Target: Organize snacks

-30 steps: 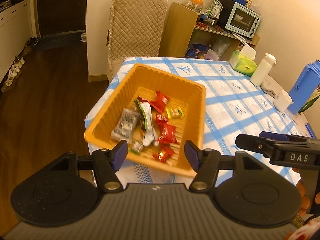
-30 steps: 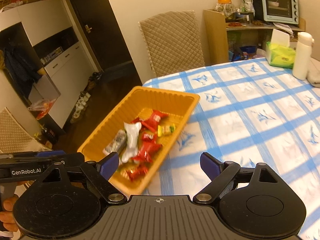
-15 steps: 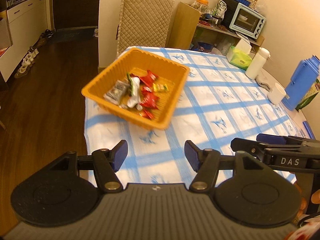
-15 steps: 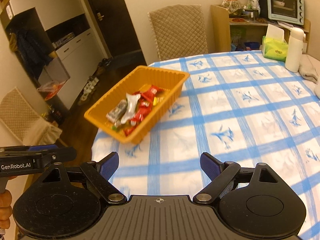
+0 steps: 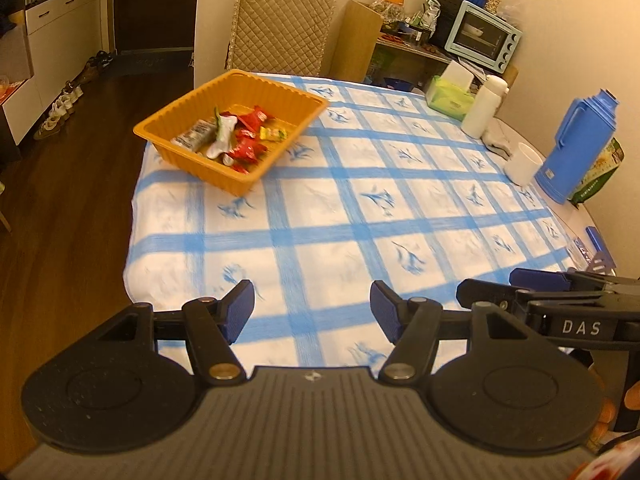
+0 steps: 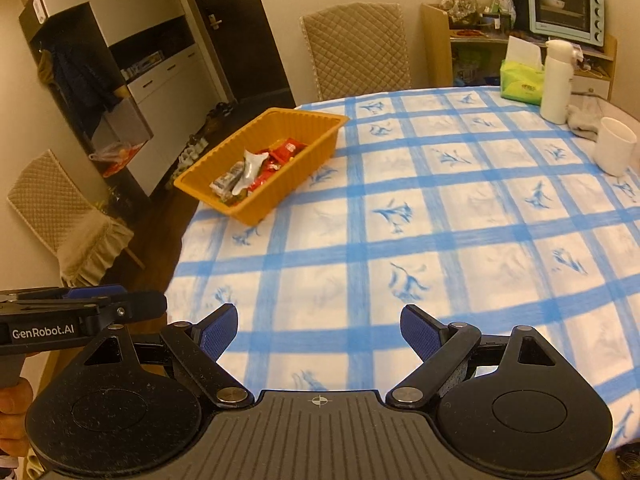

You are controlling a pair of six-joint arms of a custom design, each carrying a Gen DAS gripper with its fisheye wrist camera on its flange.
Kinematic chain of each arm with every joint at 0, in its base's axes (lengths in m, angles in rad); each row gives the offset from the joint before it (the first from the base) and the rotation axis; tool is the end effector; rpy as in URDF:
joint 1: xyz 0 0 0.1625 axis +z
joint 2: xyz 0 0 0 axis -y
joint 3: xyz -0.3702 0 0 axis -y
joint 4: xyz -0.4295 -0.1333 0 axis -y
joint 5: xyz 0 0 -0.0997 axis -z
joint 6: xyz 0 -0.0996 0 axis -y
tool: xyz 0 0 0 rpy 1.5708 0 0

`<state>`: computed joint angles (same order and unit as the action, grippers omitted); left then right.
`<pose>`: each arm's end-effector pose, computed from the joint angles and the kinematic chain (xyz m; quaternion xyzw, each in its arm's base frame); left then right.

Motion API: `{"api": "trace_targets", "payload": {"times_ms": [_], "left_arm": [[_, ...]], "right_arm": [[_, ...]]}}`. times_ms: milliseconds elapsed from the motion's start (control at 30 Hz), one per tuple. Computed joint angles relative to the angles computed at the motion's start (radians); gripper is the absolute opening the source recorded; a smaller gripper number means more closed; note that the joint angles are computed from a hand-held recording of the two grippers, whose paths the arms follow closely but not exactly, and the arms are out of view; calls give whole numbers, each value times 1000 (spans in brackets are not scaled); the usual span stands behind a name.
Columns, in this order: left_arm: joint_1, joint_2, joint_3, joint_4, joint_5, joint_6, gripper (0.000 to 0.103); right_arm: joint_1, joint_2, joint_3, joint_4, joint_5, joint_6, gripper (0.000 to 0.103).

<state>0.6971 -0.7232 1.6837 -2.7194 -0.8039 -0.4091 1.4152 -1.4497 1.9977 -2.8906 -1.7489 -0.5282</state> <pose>-0.3569 -0.5629 0.0037 0.1784 0.9066 -0.2926 0.2463 0.0288 -0.5624 0.3055 0.1380 -0.9130 0.3256 0.2033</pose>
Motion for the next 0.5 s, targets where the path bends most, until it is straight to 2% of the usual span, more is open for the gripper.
{"api": "trace_targets", "payload": {"times_ms": [267,500], "left_arm": [[-61,14,33,-2,11,-71,62],[-89,31,25,-2,10,-72,62]], "right_arm": [[-47,-103,65,36,34,-43,88],[-74,-149,87,53,48,-47,88]]}}
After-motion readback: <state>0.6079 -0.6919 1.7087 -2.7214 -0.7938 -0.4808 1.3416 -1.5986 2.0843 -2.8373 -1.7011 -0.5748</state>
